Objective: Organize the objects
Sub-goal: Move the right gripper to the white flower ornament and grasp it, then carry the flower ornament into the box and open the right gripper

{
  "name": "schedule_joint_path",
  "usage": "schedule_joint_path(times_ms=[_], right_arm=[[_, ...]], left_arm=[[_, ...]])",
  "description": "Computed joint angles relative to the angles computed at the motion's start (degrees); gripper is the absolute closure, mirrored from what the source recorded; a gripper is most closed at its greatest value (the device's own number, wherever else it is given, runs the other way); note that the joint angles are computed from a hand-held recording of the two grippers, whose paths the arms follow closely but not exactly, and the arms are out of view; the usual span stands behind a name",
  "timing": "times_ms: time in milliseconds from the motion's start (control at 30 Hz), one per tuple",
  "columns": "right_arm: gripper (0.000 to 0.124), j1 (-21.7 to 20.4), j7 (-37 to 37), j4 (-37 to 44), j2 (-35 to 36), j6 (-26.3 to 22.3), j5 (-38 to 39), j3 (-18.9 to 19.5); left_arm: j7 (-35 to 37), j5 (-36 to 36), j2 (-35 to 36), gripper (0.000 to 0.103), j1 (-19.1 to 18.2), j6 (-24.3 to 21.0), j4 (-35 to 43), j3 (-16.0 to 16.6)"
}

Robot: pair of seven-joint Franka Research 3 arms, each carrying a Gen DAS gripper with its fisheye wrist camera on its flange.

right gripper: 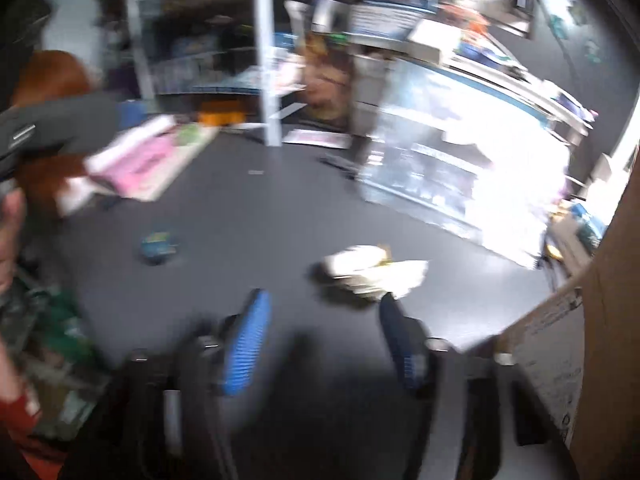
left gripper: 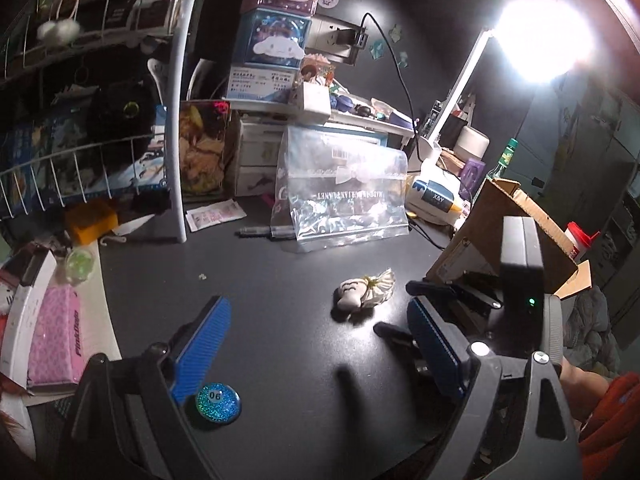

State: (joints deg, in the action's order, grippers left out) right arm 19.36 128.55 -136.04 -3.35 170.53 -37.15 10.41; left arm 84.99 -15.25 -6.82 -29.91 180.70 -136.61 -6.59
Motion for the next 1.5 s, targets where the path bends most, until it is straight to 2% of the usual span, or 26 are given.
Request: schedule_joint_path(times_ms=[100,233,433,500,667,767,900,967,1033,1133,1167,1200,1300,1367,1500], right_arm=[[0.064,-0.5,5.6,3.2,3.2,-2.8,-6.6,-0.7],[0.064,1.7,3.6,5.6,6.1,-3.5,-4.2,-3.3],[0.065,3.8,0.2,6.6,7.7,-2.5,-0.7,-5.8],[0.079,4.2,-0.9,6.2,7.5,-2.0,0.5,-6.3],[0.102,4.5,-2.9,4.8,6.7,-0.6,2.2,-6.7],[0.104,4.2,-3.9,3.2,5.3,0.8,3.0,-6.4],[0.104,3.3,-5.4,0.9,2.6,2.9,3.9,-5.1],[0.104,3.4,-12.0,-1.0,0.9,5.1,11.0,-4.1],[0.104,6.5,-23.7,-3.3,-1.2,7.4,24.1,-5.0],[0.104,19.2,-44.4,-4.8,-4.4,8.6,47.0,-13.0],[0.104,23.4,-49.9,-4.9,-5.5,8.6,52.6,-15.8],[0.104,25.6,-53.3,-5.0,-6.5,8.5,55.8,-17.1],[0.104,25.1,-56.3,-5.7,-8.8,9.0,58.0,-15.1],[0.104,23.8,-57.6,-6.4,-10.6,9.4,58.6,-13.3],[0.104,21.5,-60.3,-7.5,-13.8,9.6,60.2,-10.7]], left_arm=[[2.2,-2.5,0.8,0.014,-1.3,-0.4,0.2,0.8],[1.9,-2.2,1.1,0.014,0.3,-0.6,0.3,-1.2],[3.2,-3.4,1.1,0.014,0.4,-0.8,0.4,-1.5],[2.7,-2.8,1.0,0.014,0.9,-1.0,0.4,-2.0],[3.6,-3.4,1.2,0.014,0.7,-1.6,0.9,-2.1],[8.0,-7.9,1.3,0.014,-1.2,-2.2,1.6,-1.0],[13.8,-13.8,1.7,0.014,-2.0,-3.3,3.0,-1.2],[18.9,-18.8,1.8,0.014,-2.7,-4.1,4.0,-1.2],[23.4,-23.3,1.9,0.014,-2.9,-5.2,5.2,-1.6],[27.1,-26.4,2.0,0.015,-1.8,-6.5,6.6,-3.1],[28.2,-27.4,1.9,0.015,-1.4,-6.9,7.1,-3.6],[29.5,-28.5,1.9,0.015,-1.1,-7.6,7.6,-3.9],[34.5,-33.2,1.8,0.022,-0.7,-9.7,9.5,-4.6],[39.1,-37.6,1.5,0.036,-0.5,-12.2,11.1,-4.9],[39.7,-36.7,1.9,0.047,1.0,-14.1,14.0,-6.8]])
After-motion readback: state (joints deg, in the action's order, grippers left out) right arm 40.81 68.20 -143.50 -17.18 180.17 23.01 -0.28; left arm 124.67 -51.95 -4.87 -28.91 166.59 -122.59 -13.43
